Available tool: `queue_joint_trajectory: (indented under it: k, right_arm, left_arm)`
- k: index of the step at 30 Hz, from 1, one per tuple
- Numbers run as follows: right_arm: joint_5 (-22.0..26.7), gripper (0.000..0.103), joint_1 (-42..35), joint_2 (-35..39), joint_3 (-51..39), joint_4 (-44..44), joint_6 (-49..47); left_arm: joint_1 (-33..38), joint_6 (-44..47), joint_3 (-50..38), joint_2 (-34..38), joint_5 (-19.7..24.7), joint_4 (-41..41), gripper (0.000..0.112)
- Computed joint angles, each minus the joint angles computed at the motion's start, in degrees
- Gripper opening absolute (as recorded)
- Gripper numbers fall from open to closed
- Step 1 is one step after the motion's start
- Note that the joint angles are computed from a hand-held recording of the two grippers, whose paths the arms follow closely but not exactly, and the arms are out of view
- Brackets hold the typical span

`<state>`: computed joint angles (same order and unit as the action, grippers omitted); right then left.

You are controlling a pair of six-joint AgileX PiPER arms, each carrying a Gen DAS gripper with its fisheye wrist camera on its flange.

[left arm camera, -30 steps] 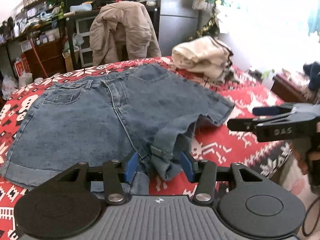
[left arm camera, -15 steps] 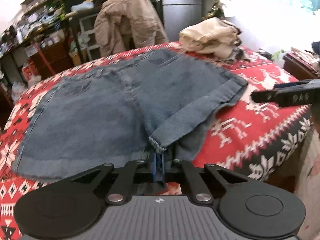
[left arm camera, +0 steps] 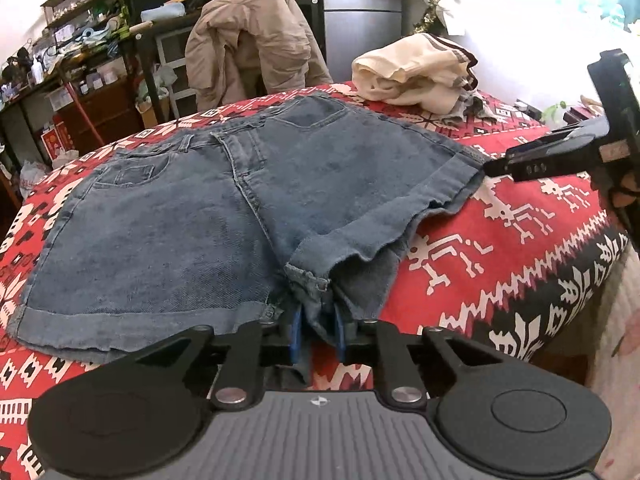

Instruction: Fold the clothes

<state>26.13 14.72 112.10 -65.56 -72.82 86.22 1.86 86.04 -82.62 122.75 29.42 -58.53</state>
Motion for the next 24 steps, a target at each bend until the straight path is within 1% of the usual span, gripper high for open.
queue_joint_trajectory:
  k: [1, 5, 9, 13, 15, 18, 19, 20, 21, 22, 24]
  right_arm:
    - [0.6, 0.042, 0.3, 0.6, -0.3, -0.5, -0.3]
    - [2.6, 0.042, 0.8, 2.7, -1.3, -5.2, 3.1]
    - [4.9, 0.042, 0.5, 4.1, -2.8, -6.8, 6.0]
    - [2.8, 0.042, 0.6, 3.6, -1.5, -10.9, 7.3]
    - [3.2, 0.043, 1.7, 4.0, -1.5, -13.5, 6.2]
    - [5.4, 0.042, 2.7, 6.3, -4.4, -12.6, 1.8]
    - [5.0, 0.034, 2.2, 6.8, -5.2, -12.1, 2.3]
    - [4.5, 0.016, 1.5, 7.1, -5.8, -11.6, 3.5]
    - [3.5, 0.012, 0.4, 7.1, -6.4, -10.1, 4.7]
    - [3.0, 0.007, -0.4, 6.8, -6.5, -9.0, 6.8]
    - [1.8, 0.007, -2.0, 5.7, -5.2, -9.9, 13.0]
  left_arm:
    - [0.0, -0.2, -0.2, 0.1, 0.1, 0.2, 0.016]
    - [0.0, -1.2, -0.7, 0.5, 0.3, 0.8, 0.016]
    - [-0.1, -1.9, -1.2, 0.8, 0.5, 1.3, 0.016]
    - [-0.2, -2.0, -1.1, 0.9, 0.5, 1.2, 0.016]
    - [-0.3, -2.5, -1.5, 1.2, 0.6, 1.6, 0.017]
    - [-0.5, -2.6, -2.0, 1.5, 0.4, 2.0, 0.018]
    - [-0.7, -1.9, -2.0, 1.5, 0.0, 1.8, 0.018]
    - [-0.8, -1.0, -1.8, 1.5, -0.5, 1.5, 0.018]
    - [-1.0, 0.4, -1.3, 1.3, -1.2, 1.1, 0.011]
    - [-1.1, 2.1, -0.9, 1.1, -1.6, 0.5, 0.007]
    - [-0.6, 3.2, -0.4, 0.5, -0.8, -0.1, 0.004]
